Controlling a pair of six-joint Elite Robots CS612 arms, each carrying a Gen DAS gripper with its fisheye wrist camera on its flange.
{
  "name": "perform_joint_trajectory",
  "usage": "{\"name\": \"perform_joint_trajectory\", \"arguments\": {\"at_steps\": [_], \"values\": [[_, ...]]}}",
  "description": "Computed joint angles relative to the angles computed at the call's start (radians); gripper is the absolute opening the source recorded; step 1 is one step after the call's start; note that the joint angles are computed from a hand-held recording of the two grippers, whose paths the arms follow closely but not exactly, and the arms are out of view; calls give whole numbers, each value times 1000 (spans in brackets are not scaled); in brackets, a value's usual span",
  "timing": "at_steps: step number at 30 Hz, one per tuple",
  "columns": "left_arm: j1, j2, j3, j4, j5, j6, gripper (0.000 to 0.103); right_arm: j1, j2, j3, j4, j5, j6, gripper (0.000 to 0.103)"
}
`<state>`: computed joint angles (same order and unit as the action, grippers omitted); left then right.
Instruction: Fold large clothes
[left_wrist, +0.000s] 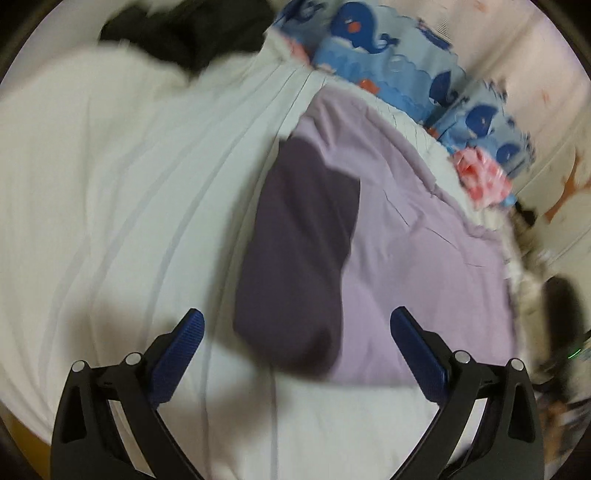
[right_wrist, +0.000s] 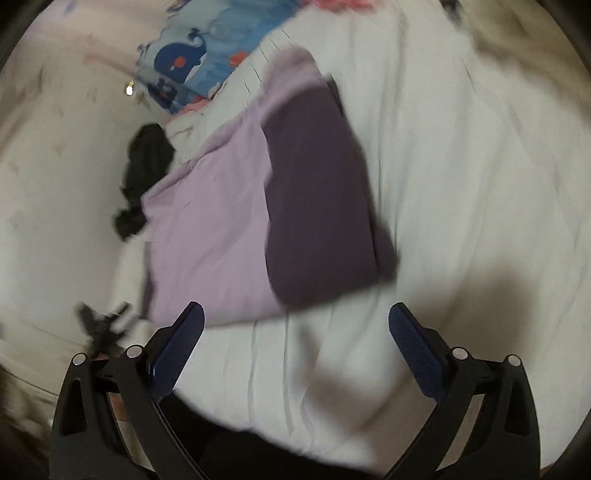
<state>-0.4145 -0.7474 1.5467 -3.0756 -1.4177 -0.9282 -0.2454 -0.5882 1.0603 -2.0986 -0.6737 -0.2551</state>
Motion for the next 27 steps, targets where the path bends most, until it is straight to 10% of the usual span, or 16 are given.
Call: {"name": "perform_joint_trajectory", "arguments": {"at_steps": [5, 11, 16, 20, 27], "values": [[3, 26, 6, -116, -146, -91, 97, 12, 29, -25, 117, 111, -54, 97], [2, 55, -27, -114, -168, -175, 97, 42, 66, -81, -32, 67, 85, 97], [7, 68, -36, -114, -123, -231, 97, 27, 69, -59, -201, 213, 189, 97], [19, 104, -86, -36, -220, -222, 97, 51, 76, -96, -15, 14, 57, 97], [17, 142, -144, -52, -116, -297, 97, 40, 143, -153, -169, 171, 270, 97]]}}
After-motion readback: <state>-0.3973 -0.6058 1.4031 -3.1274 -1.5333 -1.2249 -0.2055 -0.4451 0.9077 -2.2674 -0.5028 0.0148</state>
